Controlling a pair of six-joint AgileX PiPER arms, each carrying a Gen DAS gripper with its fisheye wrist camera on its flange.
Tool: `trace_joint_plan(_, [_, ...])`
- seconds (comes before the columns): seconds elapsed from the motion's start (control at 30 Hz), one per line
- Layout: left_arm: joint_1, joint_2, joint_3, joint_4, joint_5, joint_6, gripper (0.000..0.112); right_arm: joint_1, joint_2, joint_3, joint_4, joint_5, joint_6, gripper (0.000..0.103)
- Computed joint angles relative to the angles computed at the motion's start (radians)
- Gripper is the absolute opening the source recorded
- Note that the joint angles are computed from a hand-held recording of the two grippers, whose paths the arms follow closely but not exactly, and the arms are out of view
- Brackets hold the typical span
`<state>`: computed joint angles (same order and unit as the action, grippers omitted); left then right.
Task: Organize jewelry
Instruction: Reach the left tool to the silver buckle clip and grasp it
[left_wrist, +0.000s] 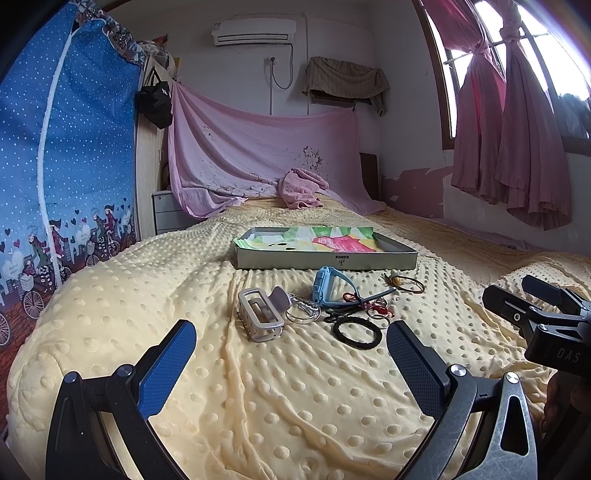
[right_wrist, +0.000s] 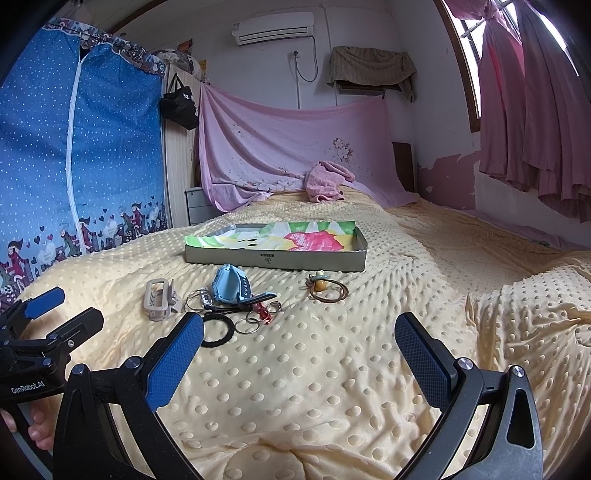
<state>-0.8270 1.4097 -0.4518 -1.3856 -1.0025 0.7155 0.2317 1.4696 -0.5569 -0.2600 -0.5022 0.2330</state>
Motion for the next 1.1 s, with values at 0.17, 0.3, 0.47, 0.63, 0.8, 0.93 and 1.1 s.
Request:
trace_joint_plan(0.17, [0.102,-0.016,-0.037,0.038,0.085,0.051,0.103,-0.032,0.004,-0.073,-0.175,0.059,0.156,0.102])
trace_joint_plan(0.3, [0.162,-0.006,-0.075,0.052,0.116,0.093,0.103,-0.036,0.039,-0.151,-0.274,0.113,0.257,0.102])
trace_joint_plan(0.47, [0.275,0.024,-0.133,0.097,0.174,0.142,0.103,-0.026,0.112,-0.276,-0.432,0.135,0.42,0.102])
trace_joint_plan(0.63, [0.412,0.047,-0.144,0.216,0.258,0.053,0.103,0.026,0.207,-0.381,-0.5,0.133,0.443,0.084])
trace_joint_plan(0.8, [0.511,0.088,-0.147,0.354,0.359,-0.069,0.099,0.044,0.311,-0.464,-0.815,0.144,0.724,0.048])
trace_joint_plan(0.93, [0.541,0.126,-0.172,0.432,0.432,-0.108,0.086,0.044,0.374,-0.526,-1.07,0.123,0.957,0.025])
trace_joint_plan(1.1, [0.535,0.196,-0.235,0.378,0.504,0.006,0.065,0.047,0.442,-0.608,-1.361,0.073,1.22,0.015])
